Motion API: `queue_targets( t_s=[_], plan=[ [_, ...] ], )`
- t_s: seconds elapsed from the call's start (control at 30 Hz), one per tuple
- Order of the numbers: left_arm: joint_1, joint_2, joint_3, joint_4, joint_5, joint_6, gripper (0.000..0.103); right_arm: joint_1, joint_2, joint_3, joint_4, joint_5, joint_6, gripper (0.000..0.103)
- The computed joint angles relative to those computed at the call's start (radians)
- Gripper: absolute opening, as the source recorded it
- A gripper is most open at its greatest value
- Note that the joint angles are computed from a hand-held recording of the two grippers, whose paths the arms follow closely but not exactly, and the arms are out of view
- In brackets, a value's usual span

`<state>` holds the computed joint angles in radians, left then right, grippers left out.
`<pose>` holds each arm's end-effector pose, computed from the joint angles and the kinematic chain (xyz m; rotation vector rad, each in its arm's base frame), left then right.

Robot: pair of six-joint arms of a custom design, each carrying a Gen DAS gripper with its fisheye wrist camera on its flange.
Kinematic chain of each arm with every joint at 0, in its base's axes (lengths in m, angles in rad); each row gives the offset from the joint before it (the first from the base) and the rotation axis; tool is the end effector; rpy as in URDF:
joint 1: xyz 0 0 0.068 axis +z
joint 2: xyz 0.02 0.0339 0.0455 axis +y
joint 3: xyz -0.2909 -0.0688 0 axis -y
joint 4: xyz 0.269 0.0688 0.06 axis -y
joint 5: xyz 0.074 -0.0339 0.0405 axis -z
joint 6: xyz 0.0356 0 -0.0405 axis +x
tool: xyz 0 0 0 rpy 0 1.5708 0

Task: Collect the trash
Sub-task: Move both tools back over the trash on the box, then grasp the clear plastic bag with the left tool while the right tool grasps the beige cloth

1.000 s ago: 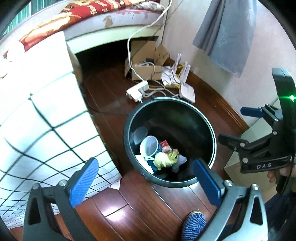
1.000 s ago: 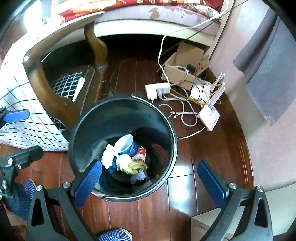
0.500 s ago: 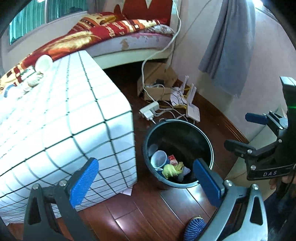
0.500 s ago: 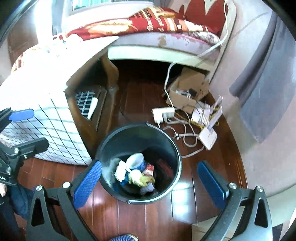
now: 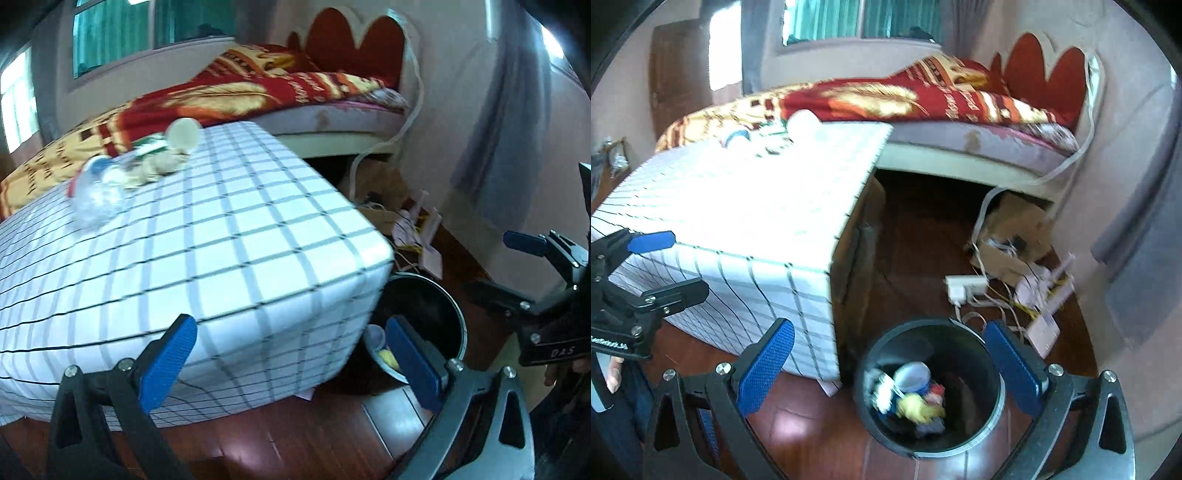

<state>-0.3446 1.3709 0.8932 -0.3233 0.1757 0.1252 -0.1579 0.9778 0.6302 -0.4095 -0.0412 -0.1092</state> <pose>0.2846 -0.1088 0.2499 0.6357 2.2918 -0.3135 0.2080 -0.0316 0.2443 0.0360 2.3284 -0.0861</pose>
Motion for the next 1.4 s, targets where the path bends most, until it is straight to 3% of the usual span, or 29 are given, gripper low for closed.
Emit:
queue_targets(
  t_s=[0.13,0.3,0.53,0.8,1.07,1.3,1.4],
  plan=[
    [0.113,0.019,0.023,0.018,0.045,0.028,0.102,0.101,0.073,0.045,0.07,0.021,0.045,0.103],
    [0.266,0.112,0.118,0.029,0.088,0.037,0.101,0.207,0.281,0.213,0.13,0.006,0.065,0.103],
    [0.371,0.295,0.326,0.01,0.085,-0.008,0.098,0.306,0.624,0.577,0.087,0.038,0.067,0.103],
    [0.37,0.509,0.544,-0.021,0.057,-0.05,0.098,0.328,0.914,0.922,0.025,0.004,0.028,0.103],
    [0.347,0.706,0.782,-0.117,0.019,-0.054,0.093,0.308,1.204,1.291,-0.109,-0.038,-0.004,0.102],
    [0.339,0.813,0.937,-0.218,-0.003,-0.043,0.086,0.302,1.547,1.838,-0.386,-0.102,-0.041,0.087],
    [0.34,0.828,0.953,-0.227,0.014,-0.037,0.078,0.303,1.679,2.071,-0.51,-0.137,-0.048,0.073]
  ],
)
